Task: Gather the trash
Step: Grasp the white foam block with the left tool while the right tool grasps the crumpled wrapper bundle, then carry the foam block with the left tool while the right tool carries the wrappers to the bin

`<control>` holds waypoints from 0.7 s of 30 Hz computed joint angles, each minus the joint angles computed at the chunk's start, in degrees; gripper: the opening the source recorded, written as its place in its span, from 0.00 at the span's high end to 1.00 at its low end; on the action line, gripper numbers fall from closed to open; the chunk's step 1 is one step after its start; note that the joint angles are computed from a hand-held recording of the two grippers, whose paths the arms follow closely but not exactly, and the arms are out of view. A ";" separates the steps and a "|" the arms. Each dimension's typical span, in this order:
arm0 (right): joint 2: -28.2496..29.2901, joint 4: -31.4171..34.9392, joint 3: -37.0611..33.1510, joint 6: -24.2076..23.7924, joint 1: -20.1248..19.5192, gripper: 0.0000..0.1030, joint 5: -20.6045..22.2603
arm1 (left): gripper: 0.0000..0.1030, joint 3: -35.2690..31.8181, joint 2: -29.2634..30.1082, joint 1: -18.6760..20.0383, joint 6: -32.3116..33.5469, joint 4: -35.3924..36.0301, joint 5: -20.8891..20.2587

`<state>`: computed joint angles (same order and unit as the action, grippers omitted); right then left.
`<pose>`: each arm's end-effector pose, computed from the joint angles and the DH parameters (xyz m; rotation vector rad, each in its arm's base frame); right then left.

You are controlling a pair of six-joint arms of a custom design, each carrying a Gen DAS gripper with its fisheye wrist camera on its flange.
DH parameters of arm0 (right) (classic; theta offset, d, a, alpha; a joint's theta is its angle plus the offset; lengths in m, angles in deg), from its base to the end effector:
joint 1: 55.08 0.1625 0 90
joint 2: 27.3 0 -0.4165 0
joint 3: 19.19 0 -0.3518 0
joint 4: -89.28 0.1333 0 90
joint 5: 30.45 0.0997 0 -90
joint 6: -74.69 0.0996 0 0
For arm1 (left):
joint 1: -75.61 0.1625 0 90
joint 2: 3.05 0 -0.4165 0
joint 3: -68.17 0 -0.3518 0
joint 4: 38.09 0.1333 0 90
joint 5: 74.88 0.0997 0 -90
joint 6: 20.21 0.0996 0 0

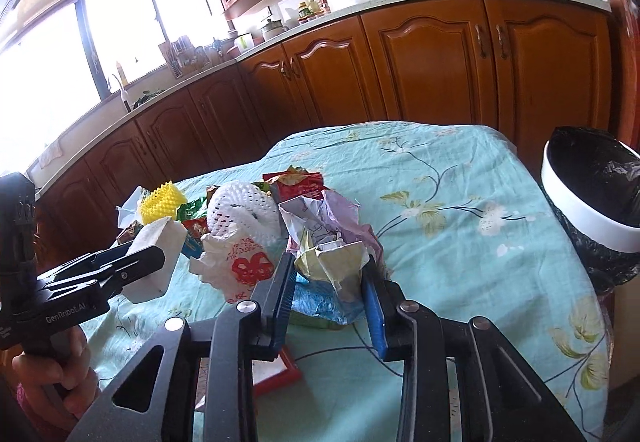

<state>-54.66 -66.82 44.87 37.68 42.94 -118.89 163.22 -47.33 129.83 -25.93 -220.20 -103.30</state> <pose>0.2446 -0.7610 0.1059 1.1371 -2.7156 0.7578 -0.1873 -0.6377 0.2110 0.0883 2.1420 -1.1795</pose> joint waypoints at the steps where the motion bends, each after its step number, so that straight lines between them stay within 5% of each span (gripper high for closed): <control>1: -0.28 -0.23 0.03 0.20 -0.25 0.68 -0.09 | 0.40 -1.08 0.66 0.10 0.50 0.58 -1.00; 11: -2.57 -2.55 -0.89 2.32 -2.96 0.68 -2.26 | 0.39 -12.52 7.28 0.67 4.11 8.20 -10.05; 21: -2.69 -2.88 -5.19 4.16 -4.95 0.68 -4.21 | 0.39 -27.61 15.44 1.27 7.04 18.09 -14.75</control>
